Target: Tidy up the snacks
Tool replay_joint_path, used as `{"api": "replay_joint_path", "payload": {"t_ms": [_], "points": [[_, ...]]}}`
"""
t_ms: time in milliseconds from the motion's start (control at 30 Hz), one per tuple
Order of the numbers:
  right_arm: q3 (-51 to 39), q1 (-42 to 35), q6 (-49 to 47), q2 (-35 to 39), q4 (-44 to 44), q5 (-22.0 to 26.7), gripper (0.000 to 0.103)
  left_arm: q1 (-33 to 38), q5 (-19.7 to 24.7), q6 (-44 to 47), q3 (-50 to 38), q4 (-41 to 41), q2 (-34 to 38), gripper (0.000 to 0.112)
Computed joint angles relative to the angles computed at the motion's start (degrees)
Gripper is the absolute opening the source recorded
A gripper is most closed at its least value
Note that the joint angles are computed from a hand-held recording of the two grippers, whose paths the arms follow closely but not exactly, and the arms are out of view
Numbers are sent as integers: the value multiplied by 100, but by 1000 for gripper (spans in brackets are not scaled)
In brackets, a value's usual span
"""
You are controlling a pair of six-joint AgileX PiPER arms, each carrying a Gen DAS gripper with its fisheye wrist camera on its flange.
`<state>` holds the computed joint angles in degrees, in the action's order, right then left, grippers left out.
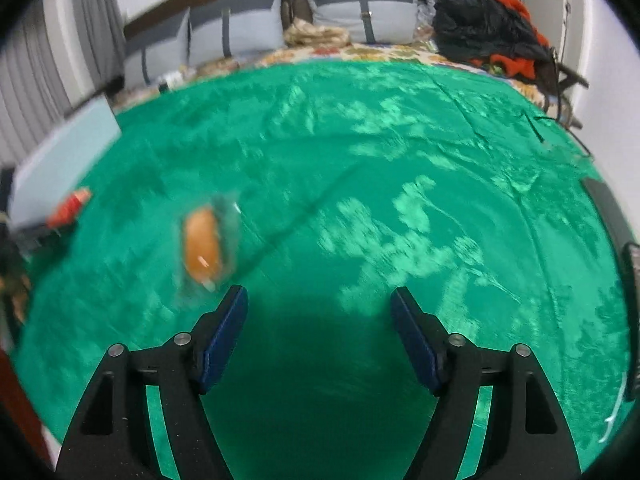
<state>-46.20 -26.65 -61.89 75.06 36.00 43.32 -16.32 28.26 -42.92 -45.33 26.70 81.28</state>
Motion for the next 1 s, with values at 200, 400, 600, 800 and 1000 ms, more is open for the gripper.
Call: {"api": "replay_joint_path", "payload": {"t_ms": [200, 400, 600, 800, 1000], "points": [[157, 204, 111, -79, -225, -397, 86, -4, 2, -5, -1, 2, 0, 103], [83, 251, 370, -13, -368, -369, 92, -10, 1, -19, 0, 12, 4, 103], [76, 263, 376, -4, -374, -376, 92, -4, -1, -9, 0, 6, 4, 103], [33, 288, 432, 19, -443, -339, 92, 20, 30, 175, -29, -134, 3, 103], [-1166, 897, 1044, 188, -658, 1222, 89, 181, 766, 1630, -665, -1389, 198, 87]]}}
